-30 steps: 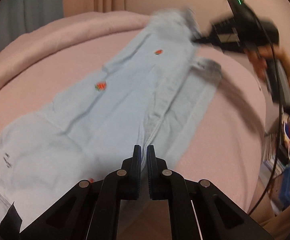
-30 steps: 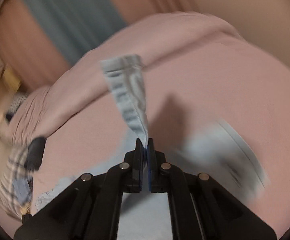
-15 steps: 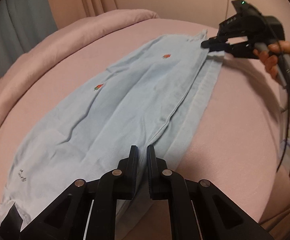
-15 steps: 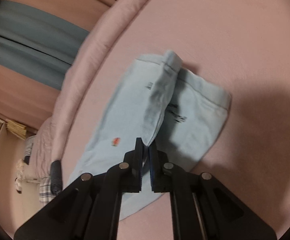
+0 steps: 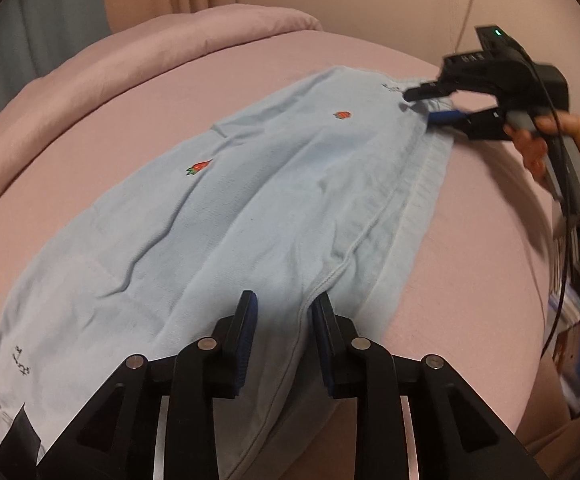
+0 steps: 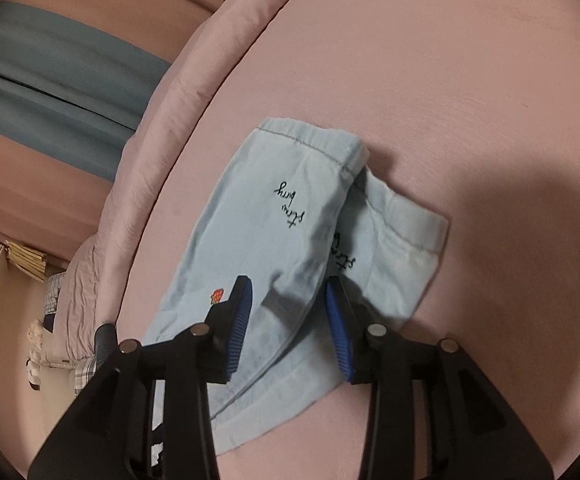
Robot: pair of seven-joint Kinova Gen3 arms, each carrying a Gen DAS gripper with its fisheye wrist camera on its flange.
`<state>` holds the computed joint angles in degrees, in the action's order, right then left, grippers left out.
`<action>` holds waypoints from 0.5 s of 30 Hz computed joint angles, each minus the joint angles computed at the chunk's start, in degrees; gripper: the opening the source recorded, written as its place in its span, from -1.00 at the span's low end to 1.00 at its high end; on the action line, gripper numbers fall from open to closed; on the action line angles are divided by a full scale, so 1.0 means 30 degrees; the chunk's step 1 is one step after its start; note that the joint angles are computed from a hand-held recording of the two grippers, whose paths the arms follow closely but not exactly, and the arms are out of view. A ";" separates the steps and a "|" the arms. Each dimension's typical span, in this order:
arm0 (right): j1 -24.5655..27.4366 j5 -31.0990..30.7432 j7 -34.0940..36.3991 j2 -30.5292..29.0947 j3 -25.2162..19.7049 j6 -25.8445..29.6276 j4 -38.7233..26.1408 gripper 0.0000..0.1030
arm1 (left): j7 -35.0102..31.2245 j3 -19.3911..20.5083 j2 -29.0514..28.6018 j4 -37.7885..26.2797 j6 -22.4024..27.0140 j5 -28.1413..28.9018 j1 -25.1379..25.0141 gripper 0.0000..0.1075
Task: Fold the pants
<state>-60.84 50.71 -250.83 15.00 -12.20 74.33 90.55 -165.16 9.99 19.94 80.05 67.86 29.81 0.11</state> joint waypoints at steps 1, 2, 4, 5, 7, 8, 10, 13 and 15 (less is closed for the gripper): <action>0.0051 -0.0134 -0.0067 -0.0054 0.0013 0.0005 0.0030 -0.34 | -0.0172 0.0168 -0.0112 0.0144 -0.0088 -0.0198 -0.0061 -0.67; 0.0092 -0.0218 -0.0116 -0.0080 0.0031 0.0076 0.0005 -0.37 | -0.0596 0.0021 -0.0372 0.0551 -0.0486 -0.0274 0.0100 -0.74; 0.0086 -0.0417 -0.0068 -0.0052 0.0022 0.0500 -0.0068 -0.54 | -0.1312 0.0056 -0.0786 0.1310 -0.1234 -0.0300 0.0183 -0.91; 0.0127 -0.0463 0.0061 -0.0056 0.0015 0.0569 -0.0058 -0.61 | -0.1559 0.0044 -0.1046 0.1719 -0.1698 -0.0238 0.0228 -0.92; 0.0269 -0.0470 0.0513 -0.0077 -0.0038 0.0365 0.0092 -0.80 | -0.1686 -0.0022 -0.1319 0.2075 -0.2092 0.0051 0.0209 -0.96; 0.0289 -0.0334 0.0394 0.0005 -0.0135 0.0451 0.0099 -0.82 | -0.1863 -0.0177 -0.1451 0.2124 -0.1969 0.0534 0.0069 -0.96; -0.0328 0.0300 -0.0523 0.0057 -0.0068 0.1070 0.0083 -0.83 | -0.2068 -0.0132 -0.1399 0.1736 -0.1047 0.1171 -0.0468 -0.97; -0.1228 0.1111 -0.1135 0.0067 -0.0256 0.2484 -0.0219 -0.83 | -0.3120 -0.0256 -0.1606 0.1397 0.0335 0.2129 -0.1258 -0.97; -0.1275 0.0867 -0.1185 -0.0071 -0.0452 0.2479 -0.0287 -0.82 | -0.3516 -0.0378 -0.1641 0.1431 0.0564 0.2163 -0.1228 -0.97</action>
